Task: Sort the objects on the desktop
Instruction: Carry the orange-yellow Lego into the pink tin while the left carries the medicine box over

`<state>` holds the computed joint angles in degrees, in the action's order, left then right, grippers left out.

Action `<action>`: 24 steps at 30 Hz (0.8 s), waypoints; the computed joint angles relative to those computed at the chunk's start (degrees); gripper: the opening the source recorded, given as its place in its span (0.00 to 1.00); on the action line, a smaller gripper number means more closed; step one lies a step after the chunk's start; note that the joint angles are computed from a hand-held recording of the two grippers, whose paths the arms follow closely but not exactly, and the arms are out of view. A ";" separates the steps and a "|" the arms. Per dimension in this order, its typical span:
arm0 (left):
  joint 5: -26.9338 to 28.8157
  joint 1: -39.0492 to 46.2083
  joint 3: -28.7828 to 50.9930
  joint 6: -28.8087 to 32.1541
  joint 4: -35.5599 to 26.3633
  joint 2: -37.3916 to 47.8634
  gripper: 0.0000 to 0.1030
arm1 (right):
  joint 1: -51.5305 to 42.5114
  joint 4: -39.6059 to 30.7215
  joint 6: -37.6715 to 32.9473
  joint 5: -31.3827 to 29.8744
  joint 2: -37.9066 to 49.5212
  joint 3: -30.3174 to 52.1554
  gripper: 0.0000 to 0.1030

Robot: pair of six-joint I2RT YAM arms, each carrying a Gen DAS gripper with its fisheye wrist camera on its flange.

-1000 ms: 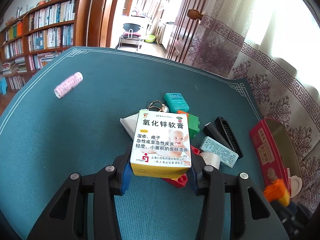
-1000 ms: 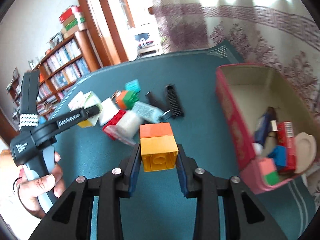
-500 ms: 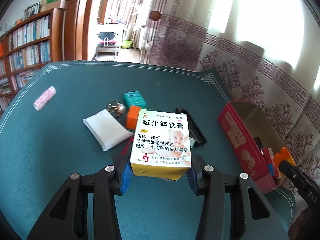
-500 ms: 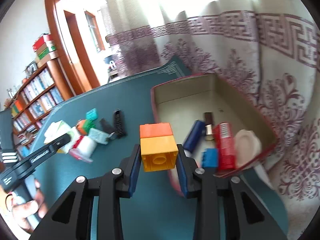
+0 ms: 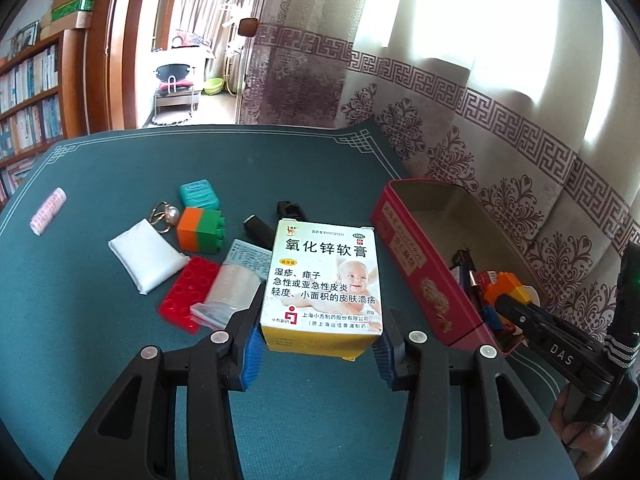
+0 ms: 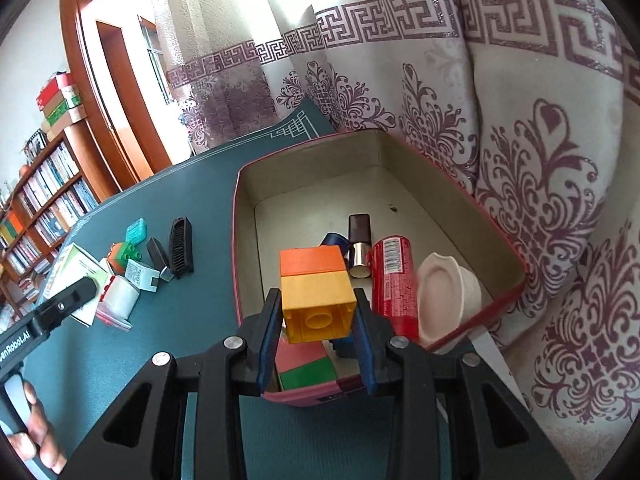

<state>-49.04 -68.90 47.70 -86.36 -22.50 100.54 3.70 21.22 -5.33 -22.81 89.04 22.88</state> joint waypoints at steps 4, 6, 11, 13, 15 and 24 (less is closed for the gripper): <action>0.29 0.24 3.58 2.90 -0.58 1.56 0.47 | -1.64 -0.90 -0.69 -1.60 0.90 1.11 0.36; 0.32 0.56 6.15 5.14 -0.56 2.87 0.47 | -3.10 -0.91 -1.21 -2.44 1.44 1.17 0.36; 2.26 2.33 10.94 11.42 2.87 5.82 0.47 | -7.46 0.98 -4.42 -6.41 2.16 -0.38 0.37; 4.10 3.44 13.22 14.27 4.83 7.59 0.47 | -8.30 2.26 -5.30 -6.69 1.67 -1.32 0.37; 5.80 4.38 15.52 16.62 6.34 9.50 0.47 | -9.08 3.09 -6.09 -7.79 1.61 -1.90 0.37; 12.84 8.99 25.17 26.23 11.60 17.16 0.48 | -9.87 3.07 -7.48 -8.98 1.84 -1.74 0.37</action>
<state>-36.20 -59.91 72.87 -60.13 -10.90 117.69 -6.16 24.29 -12.81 -31.80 90.88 21.14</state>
